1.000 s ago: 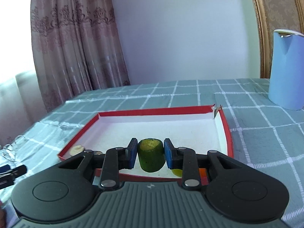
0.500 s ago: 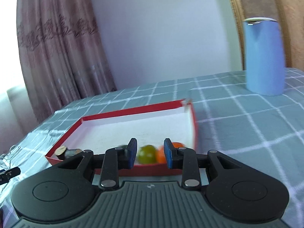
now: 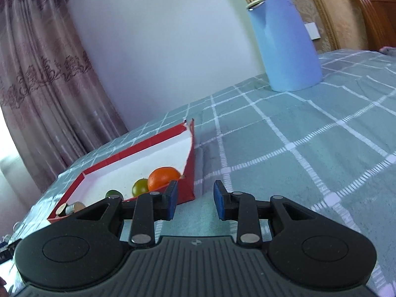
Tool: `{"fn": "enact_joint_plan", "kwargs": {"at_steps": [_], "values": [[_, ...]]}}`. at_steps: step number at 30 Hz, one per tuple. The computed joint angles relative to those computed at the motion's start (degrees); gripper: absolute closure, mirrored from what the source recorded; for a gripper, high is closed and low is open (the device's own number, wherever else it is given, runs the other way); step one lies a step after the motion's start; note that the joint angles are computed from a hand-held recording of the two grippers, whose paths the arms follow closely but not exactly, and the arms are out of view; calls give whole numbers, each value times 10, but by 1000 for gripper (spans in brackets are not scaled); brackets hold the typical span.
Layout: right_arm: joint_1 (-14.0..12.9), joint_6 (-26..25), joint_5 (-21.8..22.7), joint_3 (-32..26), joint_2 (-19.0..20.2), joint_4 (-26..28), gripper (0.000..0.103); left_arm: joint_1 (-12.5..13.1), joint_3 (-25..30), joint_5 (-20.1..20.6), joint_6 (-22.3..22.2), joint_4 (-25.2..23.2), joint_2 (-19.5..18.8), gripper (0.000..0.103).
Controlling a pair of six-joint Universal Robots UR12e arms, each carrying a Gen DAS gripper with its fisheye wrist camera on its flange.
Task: Organize fruits
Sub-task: 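Carry the cucumber slice into the red box with the right tool and release, then reach the left tool to the red cherry tomato and close on it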
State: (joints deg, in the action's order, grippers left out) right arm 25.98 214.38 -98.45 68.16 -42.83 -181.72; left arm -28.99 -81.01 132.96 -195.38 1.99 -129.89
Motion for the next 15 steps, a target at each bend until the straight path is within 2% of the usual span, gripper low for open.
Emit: {"fn": "enact_joint_plan", "kwargs": {"at_steps": [5,7,13,15], "values": [[-1,4,6,-3,0,14,73,-2,17,-11,17,-52,-2,4],[-2,8,9,-1,-1,12,73,-1,21,-32,15,-77,1,4],[-3,11,13,1,-1,11,73,0,38,-77,29,-93,-4,1],[-3,12,13,1,-1,11,73,1,44,-86,25,-112,-6,1]]}}
